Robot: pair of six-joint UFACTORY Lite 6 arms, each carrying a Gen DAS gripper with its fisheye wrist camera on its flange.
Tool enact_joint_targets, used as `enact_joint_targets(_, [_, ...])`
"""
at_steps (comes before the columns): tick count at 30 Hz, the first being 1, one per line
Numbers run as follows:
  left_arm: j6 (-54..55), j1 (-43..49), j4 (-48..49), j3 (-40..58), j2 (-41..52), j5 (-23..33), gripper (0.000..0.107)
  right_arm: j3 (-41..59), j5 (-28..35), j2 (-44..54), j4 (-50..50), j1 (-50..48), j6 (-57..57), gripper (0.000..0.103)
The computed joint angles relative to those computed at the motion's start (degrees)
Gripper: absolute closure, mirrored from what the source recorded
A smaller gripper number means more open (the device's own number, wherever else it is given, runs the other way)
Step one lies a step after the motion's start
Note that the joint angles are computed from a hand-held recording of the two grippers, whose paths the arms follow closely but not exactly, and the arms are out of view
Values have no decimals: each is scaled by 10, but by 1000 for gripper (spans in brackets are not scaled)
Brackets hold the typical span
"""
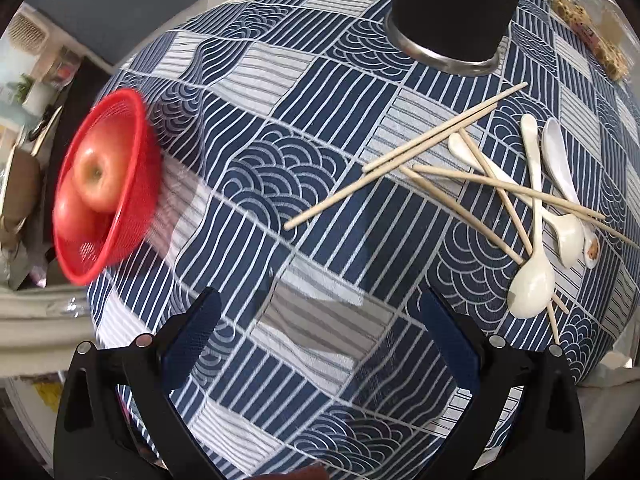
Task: Organize utensils
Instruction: 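Grasp a wooden chopstick with the left tool while the right tool grasps another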
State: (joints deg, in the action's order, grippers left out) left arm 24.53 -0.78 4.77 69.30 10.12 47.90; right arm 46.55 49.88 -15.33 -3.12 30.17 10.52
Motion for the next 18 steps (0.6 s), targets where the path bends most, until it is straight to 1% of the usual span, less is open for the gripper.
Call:
enact_joint_targets(2, [28,8,-11,19,21,-1,10,1,-9,16,12,-6,-13,8])
enact_joint_targets(6, [50,3,2,60,68,-20,10,6,-29,52,29,-9,-36,8])
enact_joint_targets(13, [103,6,-9,166,176,-16,10,22,-56,106,53,-24,-81,8])
enact_joint_targets(18, [156,17,-45,288,280,24,9,48,-68,149,65,-37,-112,8])
